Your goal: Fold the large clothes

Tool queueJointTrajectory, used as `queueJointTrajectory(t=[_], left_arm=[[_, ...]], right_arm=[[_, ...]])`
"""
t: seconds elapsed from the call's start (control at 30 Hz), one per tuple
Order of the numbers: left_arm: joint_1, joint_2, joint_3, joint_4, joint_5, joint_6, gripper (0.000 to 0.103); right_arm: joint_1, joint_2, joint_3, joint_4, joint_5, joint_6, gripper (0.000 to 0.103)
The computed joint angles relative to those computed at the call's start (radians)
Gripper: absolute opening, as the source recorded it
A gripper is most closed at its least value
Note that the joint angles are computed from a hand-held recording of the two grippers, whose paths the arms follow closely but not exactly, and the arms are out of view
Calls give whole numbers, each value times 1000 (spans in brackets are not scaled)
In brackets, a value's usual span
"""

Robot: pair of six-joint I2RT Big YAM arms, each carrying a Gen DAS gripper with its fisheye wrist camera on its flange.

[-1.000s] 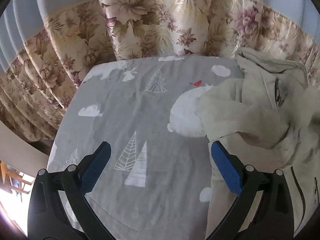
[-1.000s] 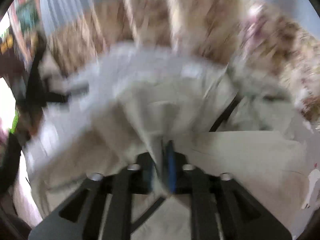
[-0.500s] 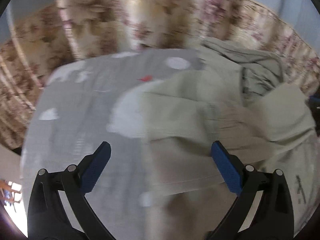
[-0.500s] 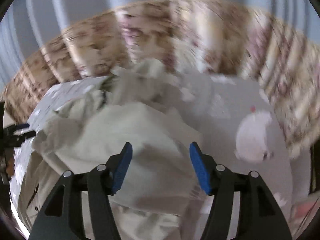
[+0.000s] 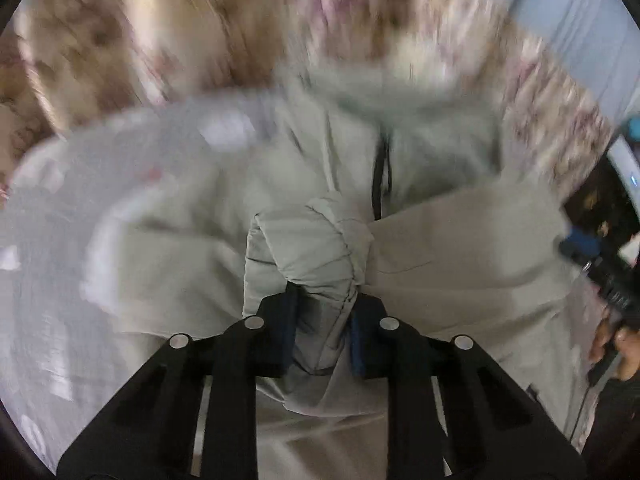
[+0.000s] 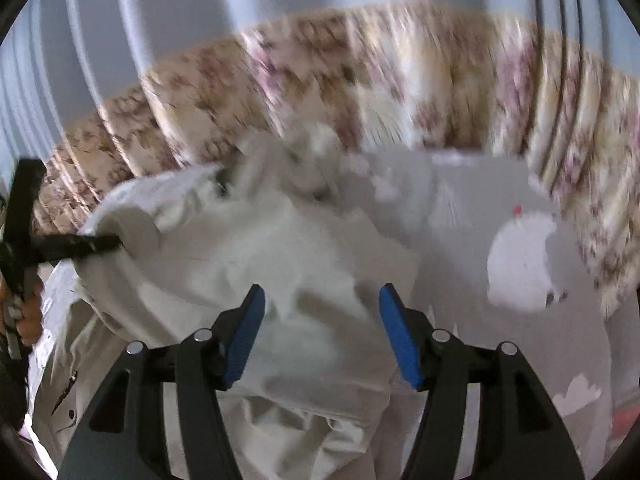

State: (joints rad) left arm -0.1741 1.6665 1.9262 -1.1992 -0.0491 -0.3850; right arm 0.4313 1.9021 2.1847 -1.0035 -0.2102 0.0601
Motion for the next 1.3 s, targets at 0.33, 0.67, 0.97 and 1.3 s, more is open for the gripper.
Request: queueJointTrajectory(t=[0.33,0.67,0.97,1.3], left_arm=[[79,-184,-338,0,-76,49,25],[31,-148,-336,70,-289,136,62],[61,-181,-263,1,-315,134,96],[97,-68,-250,4,-223,165,98]], right_arm=[[77,121,131,-232,45,-80,60],[63,207,278,-322,175,-138,59],[82,145,303,-255,131,-139,61],[116,265,368,-321,214,-180,58]])
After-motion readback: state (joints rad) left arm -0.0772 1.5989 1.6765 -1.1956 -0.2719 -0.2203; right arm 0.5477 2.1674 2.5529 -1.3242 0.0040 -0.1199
